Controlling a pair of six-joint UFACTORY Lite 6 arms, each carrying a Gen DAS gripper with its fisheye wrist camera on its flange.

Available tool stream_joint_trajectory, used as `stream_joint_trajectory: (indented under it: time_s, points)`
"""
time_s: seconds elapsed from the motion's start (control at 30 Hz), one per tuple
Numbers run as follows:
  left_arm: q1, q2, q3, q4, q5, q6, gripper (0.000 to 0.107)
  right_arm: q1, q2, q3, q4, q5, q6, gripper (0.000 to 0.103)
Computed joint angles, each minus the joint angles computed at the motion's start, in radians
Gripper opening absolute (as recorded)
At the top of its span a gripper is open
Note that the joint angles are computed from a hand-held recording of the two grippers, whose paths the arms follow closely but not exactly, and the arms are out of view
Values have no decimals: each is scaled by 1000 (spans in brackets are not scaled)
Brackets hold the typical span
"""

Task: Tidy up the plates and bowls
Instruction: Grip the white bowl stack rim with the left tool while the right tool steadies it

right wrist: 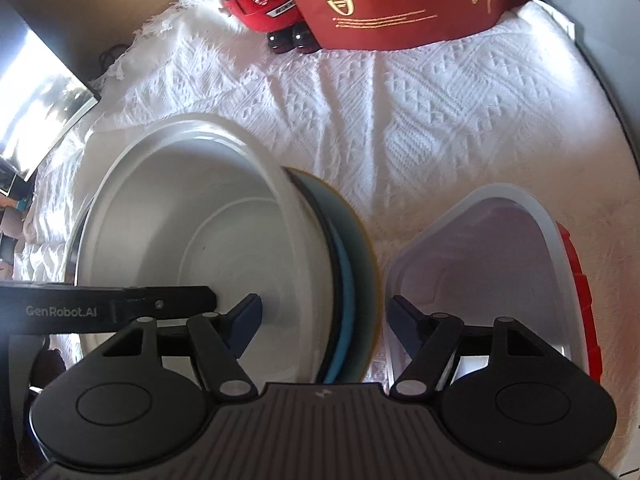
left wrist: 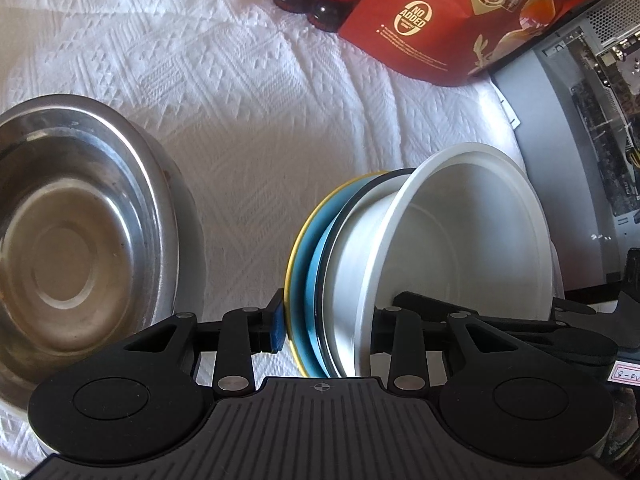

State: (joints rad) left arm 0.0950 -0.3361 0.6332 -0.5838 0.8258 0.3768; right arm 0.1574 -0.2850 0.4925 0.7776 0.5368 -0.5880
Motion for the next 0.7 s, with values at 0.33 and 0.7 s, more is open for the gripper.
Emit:
stream_joint_trajectory:
  time_s: [0.33, 0.7]
  points:
    - [-6, 8, 2, 11, 1, -1, 36, -18, 21, 18, 29, 41, -54, 69]
    - [-19, -13, -4, 41, 4, -37, 35, -4, -8, 5, 38, 49, -27, 70]
